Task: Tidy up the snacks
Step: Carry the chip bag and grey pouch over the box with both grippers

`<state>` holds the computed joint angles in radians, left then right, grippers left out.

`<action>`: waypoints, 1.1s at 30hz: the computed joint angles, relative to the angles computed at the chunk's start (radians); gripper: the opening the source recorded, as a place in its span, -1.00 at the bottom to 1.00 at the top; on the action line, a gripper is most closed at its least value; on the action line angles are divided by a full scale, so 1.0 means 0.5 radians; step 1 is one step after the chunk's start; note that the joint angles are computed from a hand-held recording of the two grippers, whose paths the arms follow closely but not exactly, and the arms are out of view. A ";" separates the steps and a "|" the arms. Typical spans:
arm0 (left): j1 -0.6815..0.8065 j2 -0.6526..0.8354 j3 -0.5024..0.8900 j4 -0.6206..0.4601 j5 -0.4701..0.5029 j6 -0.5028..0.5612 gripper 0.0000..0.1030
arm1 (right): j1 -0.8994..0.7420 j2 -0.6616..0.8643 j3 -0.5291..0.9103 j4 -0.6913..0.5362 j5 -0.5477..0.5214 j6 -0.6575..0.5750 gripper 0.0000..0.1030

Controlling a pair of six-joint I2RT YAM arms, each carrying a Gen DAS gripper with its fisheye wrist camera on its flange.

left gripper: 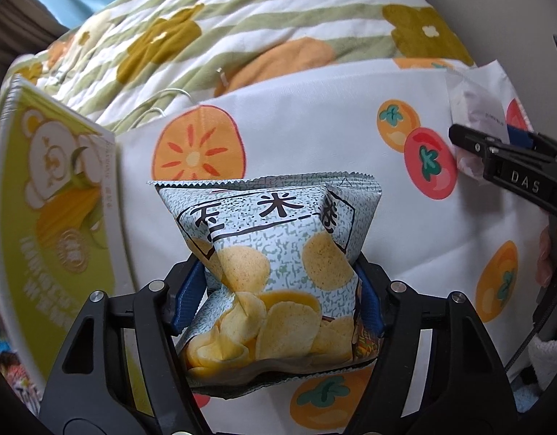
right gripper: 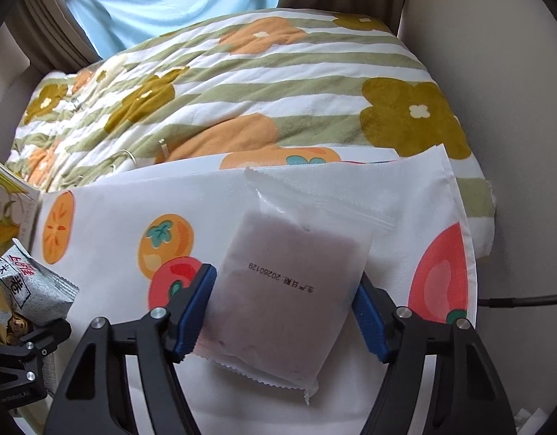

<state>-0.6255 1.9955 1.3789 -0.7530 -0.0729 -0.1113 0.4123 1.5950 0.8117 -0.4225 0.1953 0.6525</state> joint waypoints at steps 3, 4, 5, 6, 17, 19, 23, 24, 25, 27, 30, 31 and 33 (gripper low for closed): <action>0.024 -0.151 -0.061 0.000 0.013 -0.010 0.31 | 0.057 -0.111 -0.004 -0.069 0.018 0.037 0.30; 0.038 -0.207 -0.074 -0.009 0.024 -0.009 0.31 | 0.081 -0.138 0.005 -0.097 0.027 0.048 0.30; 0.065 -0.290 -0.086 -0.027 0.049 -0.010 0.31 | 0.108 -0.175 0.021 -0.138 0.036 0.064 0.30; 0.095 -0.365 -0.098 -0.038 0.074 0.003 0.31 | 0.141 -0.217 0.047 -0.188 0.042 0.087 0.30; 0.663 -0.760 0.326 -0.456 0.219 0.451 0.31 | 0.759 -0.118 0.941 -0.735 0.244 0.339 0.30; 0.797 -0.737 0.429 -0.505 0.274 0.559 0.31 | 0.872 0.017 1.172 -0.788 0.305 0.379 0.30; 1.086 -0.610 0.646 -0.593 0.376 0.812 0.31 | 1.022 0.301 1.607 -0.861 0.368 0.423 0.30; 1.163 -0.564 0.706 -0.618 0.417 0.874 0.32 | 1.060 0.410 1.761 -0.902 0.389 0.432 0.30; 1.227 -0.520 0.757 -0.641 0.449 0.930 0.32 | 1.078 0.477 1.855 -0.928 0.398 0.432 0.30; 1.333 -0.419 0.864 -0.688 0.505 1.021 0.32 | 1.122 0.644 2.084 -0.993 0.422 0.448 0.30; 1.444 -0.249 1.044 -0.813 0.614 1.119 0.32 | 1.177 0.883 2.410 -1.099 0.436 0.499 0.30; 1.469 -0.181 1.117 -0.871 0.651 1.147 0.34 | 1.191 0.952 2.505 -1.136 0.442 0.523 0.30; 1.516 -0.086 1.207 -0.936 0.722 1.202 0.39 | 1.228 1.083 2.696 -1.227 0.459 0.581 0.30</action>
<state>0.1323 1.9528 1.9824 -1.2212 0.2882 0.4896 1.0260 2.1368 2.1596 -1.0359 0.4247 0.9431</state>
